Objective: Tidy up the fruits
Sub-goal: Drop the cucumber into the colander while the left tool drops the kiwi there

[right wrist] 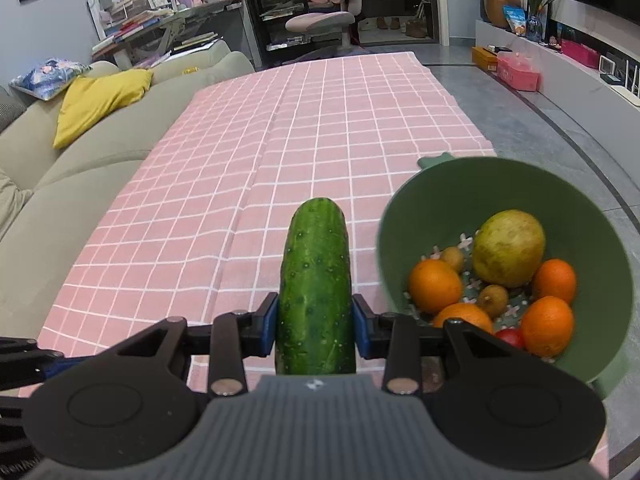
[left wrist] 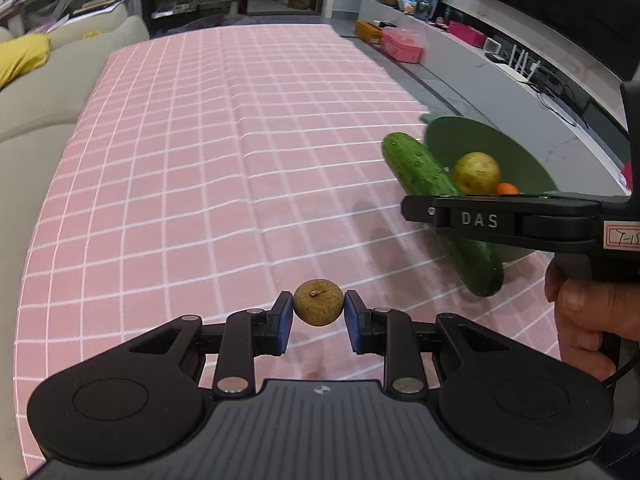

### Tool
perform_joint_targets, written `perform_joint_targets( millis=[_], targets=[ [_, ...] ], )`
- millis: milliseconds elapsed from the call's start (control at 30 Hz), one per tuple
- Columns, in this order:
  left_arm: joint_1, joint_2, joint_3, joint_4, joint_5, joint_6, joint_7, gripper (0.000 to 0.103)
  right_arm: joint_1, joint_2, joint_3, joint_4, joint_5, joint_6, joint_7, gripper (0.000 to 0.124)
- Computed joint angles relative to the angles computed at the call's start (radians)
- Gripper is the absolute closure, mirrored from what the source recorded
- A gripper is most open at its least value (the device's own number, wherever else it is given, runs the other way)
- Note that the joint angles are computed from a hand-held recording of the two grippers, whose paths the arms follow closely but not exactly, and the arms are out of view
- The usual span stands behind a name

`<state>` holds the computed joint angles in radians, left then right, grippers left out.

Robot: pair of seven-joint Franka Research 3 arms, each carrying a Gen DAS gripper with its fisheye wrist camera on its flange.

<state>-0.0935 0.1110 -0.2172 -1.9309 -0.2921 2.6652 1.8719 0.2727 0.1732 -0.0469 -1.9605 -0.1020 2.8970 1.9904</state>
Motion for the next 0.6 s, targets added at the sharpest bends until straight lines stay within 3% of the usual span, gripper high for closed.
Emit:
perform_joint_targets(
  millis=[233, 400, 600],
  targets=[
    [-0.041, 0.031, -0.012, 0.072, 0.111, -0.002, -0.072, 0.072, -0.046, -0.067, 0.015, -0.054, 0.067, 0.05, -0.069, 0.09],
    [-0.073, 0.093, -0.025, 0.158, 0.201, -0.006, -0.119, 0.072, -0.098, -0.088, 0.045, -0.053, 0.206, 0.045, -0.256, 0.09],
    [-0.103, 0.183, -0.036, 0.274, 0.289, -0.031, -0.177, 0.072, -0.138, -0.069, 0.04, -0.016, 0.314, 0.045, -0.381, 0.09]
  ],
)
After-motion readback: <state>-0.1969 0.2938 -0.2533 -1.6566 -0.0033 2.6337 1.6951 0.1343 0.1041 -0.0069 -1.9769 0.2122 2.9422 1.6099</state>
